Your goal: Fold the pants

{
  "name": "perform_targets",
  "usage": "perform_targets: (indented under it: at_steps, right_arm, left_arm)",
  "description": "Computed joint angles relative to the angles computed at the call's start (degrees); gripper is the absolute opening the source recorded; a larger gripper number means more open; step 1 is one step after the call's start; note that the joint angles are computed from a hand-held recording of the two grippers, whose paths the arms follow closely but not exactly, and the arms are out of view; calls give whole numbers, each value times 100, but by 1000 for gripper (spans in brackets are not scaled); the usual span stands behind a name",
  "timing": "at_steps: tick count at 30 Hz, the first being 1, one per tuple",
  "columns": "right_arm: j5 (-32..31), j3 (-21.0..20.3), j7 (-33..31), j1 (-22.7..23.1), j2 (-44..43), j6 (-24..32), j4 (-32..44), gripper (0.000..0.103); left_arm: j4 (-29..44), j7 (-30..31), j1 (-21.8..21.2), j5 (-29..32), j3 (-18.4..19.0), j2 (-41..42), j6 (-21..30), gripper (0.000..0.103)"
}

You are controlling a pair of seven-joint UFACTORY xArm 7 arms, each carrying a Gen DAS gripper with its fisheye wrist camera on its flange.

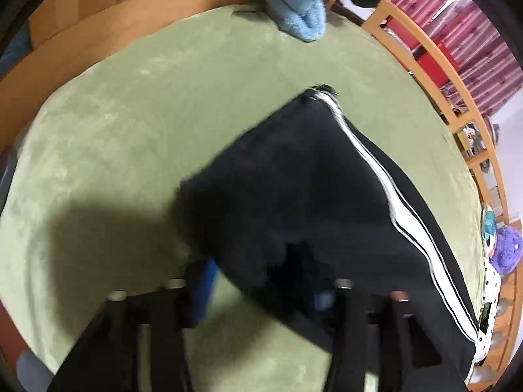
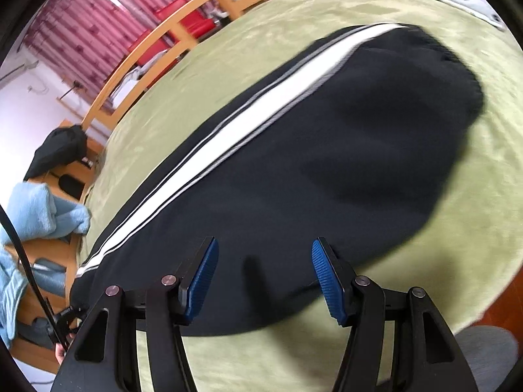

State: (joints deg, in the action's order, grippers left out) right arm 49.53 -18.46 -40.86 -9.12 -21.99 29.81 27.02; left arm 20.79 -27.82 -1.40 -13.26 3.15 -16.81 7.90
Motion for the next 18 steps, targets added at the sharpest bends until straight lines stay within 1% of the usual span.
perform_targets:
  at_steps: [1, 2, 3, 4, 5, 6, 7, 8, 9, 10, 11, 12, 13, 14, 15, 16, 18]
  right_arm:
    - [-70, -90, -36, -108, 7, 2, 39, 62]
    - [-123, -183, -82, -218, 45, -30, 100, 64]
    - [-120, -260, -139, -290, 88, -66, 153, 69]
    - [-8, -429, -301, -350, 210, -116, 276, 75]
    - [122, -545, -446, -394, 346, -111, 403, 77]
    - [272, -651, -599, -449, 532, -55, 573, 79]
    - [375, -690, -704, -524, 671, 20, 694, 79]
    - [571, -794, -875, -576, 966, 178, 955, 80]
    - [745, -823, -990, -631, 1190, 269, 1140, 80]
    - [980, -862, -1128, -689, 1460, 397, 1363, 80]
    - [1250, -900, -1252, -760, 1782, 616, 1635, 80]
    - [1448, -896, -1327, -847, 2030, 841, 1844, 83]
    - [1730, -917, -1410, -978, 2464, 1265, 2206, 87]
    - [1903, -870, -1417, -1094, 2726, 1485, 2414, 87]
    - [2132, -816, -1359, -1250, 3125, 1836, 2733, 89]
    - [2223, -744, -1168, -1408, 3504, 2181, 3054, 91]
    - [2362, -551, -757, -1705, 4072, 2747, 3558, 91]
  left_arm:
    - [-45, -232, 207, 230, -293, -107, 41, 69]
    - [-99, -552, 475, 544, -656, -245, 104, 69]
    - [-156, -874, 710, 875, -1013, -398, 158, 69]
    - [-197, -1122, 825, 1121, -1250, -519, 202, 69]
    - [-191, -1430, 965, 1399, -1586, -629, 261, 69]
    - [-200, -1613, 1021, 1584, -1750, -688, 264, 69]
    - [-158, -1883, 1131, 1812, -2031, -724, 253, 69]
    - [-140, -2041, 1148, 1948, -2146, -785, 280, 69]
    - [-79, -2248, 1191, 2110, -2340, -787, 274, 69]
    - [-54, -2342, 1134, 2199, -2385, -780, 227, 69]
    - [53, -2450, 1086, 2298, -2468, -670, 144, 69]
    - [121, -2580, 1070, 2397, -2549, -599, 110, 69]
    - [231, -2699, 1067, 2515, -2640, -485, 78, 69]
    - [218, -2779, 956, 2558, -2637, -528, 104, 69]
    - [365, -2907, 975, 2687, -2741, -403, 132, 69]
    - [510, -3042, 1011, 2835, -2848, -283, 168, 69]
    - [688, -3328, 1073, 3132, -3016, -139, 227, 69]
